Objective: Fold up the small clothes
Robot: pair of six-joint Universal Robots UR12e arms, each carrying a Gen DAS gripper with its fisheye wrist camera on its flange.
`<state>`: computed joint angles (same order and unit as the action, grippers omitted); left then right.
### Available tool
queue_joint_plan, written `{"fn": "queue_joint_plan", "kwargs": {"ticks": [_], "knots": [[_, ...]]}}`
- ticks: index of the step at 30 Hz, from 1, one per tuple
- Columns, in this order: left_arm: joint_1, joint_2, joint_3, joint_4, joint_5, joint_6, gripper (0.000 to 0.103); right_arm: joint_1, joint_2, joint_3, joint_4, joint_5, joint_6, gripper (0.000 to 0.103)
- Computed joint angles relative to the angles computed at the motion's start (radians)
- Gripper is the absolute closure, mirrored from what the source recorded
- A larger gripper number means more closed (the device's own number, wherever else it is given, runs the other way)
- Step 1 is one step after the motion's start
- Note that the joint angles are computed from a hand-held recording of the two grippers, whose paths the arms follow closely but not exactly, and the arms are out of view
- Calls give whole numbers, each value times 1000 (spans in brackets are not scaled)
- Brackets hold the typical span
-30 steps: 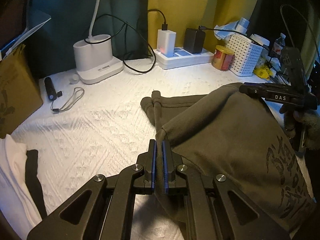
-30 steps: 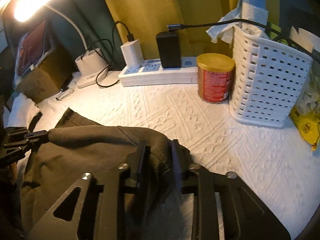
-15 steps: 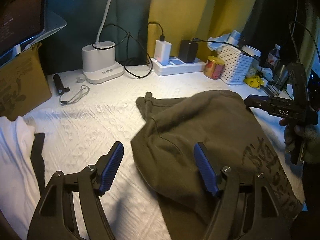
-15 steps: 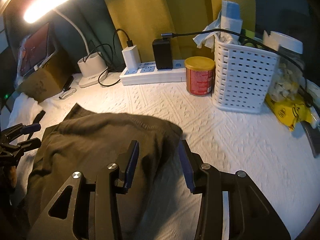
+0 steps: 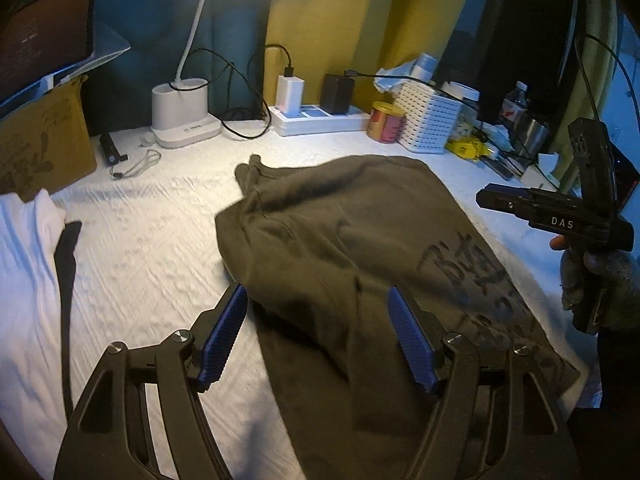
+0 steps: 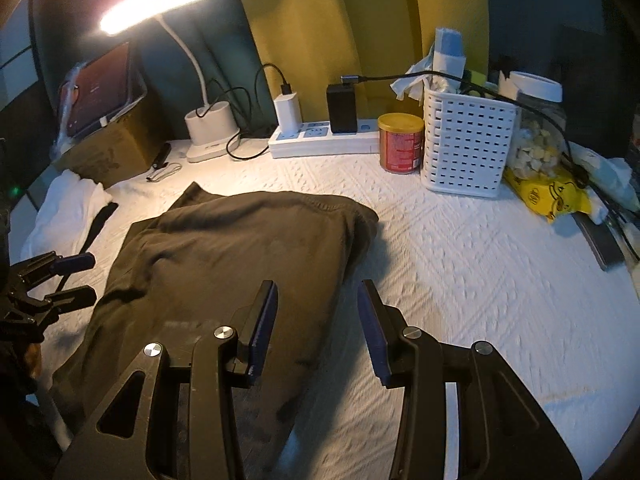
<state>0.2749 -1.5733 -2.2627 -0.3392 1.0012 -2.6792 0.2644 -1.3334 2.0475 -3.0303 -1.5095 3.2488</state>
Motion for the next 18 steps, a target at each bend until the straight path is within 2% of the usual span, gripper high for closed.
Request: {"fn": "queue_joint_plan", "kwargs": {"ticks": [3, 10, 12, 13, 14, 18], "knots": [[8, 19, -20, -20, -23, 8, 30, 8, -18, 21, -11, -8, 2, 59], [9, 50, -54, -57, -19, 33, 30, 20, -46, 60, -26, -26, 7, 58], [12, 58, -61, -79, -30, 48, 30, 22, -53, 70, -34, -33, 17, 50], [14, 62, -64, -92, -37, 56, 30, 24, -58, 76, -41, -36, 22, 38], [14, 66, -66, -107, -42, 68, 30, 25, -60, 81, -47, -41, 27, 32], [8, 73, -72, -156, -45, 102, 30, 33, -73, 99, -64, -57, 40, 32]]}}
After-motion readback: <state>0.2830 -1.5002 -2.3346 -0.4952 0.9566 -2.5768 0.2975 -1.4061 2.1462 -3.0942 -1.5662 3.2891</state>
